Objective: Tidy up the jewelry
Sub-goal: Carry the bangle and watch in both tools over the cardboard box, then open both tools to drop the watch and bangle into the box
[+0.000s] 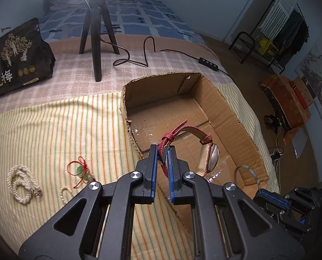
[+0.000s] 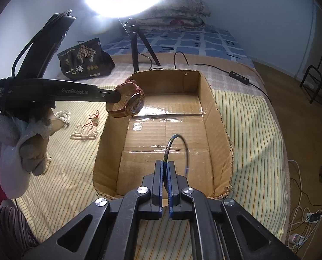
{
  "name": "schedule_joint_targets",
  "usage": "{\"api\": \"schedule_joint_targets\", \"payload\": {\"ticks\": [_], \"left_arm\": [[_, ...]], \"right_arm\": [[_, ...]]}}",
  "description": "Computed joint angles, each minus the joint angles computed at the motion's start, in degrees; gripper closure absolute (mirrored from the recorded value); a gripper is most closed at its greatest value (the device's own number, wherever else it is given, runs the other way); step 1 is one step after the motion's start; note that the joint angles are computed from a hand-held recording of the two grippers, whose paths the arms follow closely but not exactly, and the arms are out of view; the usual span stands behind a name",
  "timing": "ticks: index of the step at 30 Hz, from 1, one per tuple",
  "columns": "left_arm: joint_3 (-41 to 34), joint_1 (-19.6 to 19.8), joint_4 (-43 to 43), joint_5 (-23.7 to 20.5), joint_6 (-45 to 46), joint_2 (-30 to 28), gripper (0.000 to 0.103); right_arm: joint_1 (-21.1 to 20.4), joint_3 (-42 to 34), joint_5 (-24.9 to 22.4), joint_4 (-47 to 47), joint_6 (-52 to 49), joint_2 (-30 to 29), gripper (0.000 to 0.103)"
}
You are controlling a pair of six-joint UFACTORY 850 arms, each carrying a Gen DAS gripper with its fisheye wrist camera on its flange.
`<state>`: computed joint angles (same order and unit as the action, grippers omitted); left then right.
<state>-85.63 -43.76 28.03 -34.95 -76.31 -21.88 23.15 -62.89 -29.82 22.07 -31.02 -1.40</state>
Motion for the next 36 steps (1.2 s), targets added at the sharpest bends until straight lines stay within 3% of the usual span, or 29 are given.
{"api": "schedule_joint_targets", "payload": {"ticks": [7, 9, 10, 11, 12, 13, 15, 17, 19, 24, 36], "left_arm": [[-1.0, -0.1, 0.6, -0.1, 0.4, -1.1, 0.096], [-1.4, -0.3, 1.3, -0.7, 0.1, -1.3, 0.089], [-1.3, -0.3, 1.4, -0.4, 0.1, -1.2, 0.083], [-1.3, -0.3, 1.7, -0.3, -0.1, -1.1, 0.07], [-1.3, -0.4, 2.4, -0.3, -0.8, -1.0, 0.063], [-1.1, -0.6, 3.6, -0.3, -1.9, -0.8, 0.053], [-0.9, -0.8, 5.3, -0.3, -3.2, -0.5, 0.049], [-1.0, -0.9, 5.0, -0.3, -2.4, -0.4, 0.04], [-0.8, -1.0, 5.1, -0.1, -2.1, -0.1, 0.038], [-0.6, -1.3, 5.0, -0.7, -1.4, 0.2, 0.038], [2.8, -2.0, 8.1, -2.3, -5.1, 4.5, 0.038]], "right_arm": [[0.3, 0.1, 0.3, 0.1, -0.5, -0.7, 0.097], [0.6, 0.6, 1.2, -0.4, -0.2, -0.3, 0.071], [0.7, 0.8, 1.6, -0.4, -0.3, 0.0, 0.069], [0.8, 0.8, 1.6, -0.6, -0.2, 0.0, 0.062], [1.1, 0.8, 1.7, -1.4, 0.6, 0.1, 0.046], [1.3, 0.8, 2.0, -2.2, 1.3, 0.2, 0.037], [1.7, 1.6, 3.7, -3.2, 2.1, 1.0, 0.018], [2.2, 1.9, 4.6, -4.5, 3.2, 1.4, 0.014], [2.6, 1.9, 4.9, -6.2, 4.8, 1.5, 0.011], [3.6, 1.7, 5.0, -10.8, 9.5, 1.5, 0.011], [5.0, 2.1, 4.3, -12.0, 12.0, 3.5, 0.011]]}}
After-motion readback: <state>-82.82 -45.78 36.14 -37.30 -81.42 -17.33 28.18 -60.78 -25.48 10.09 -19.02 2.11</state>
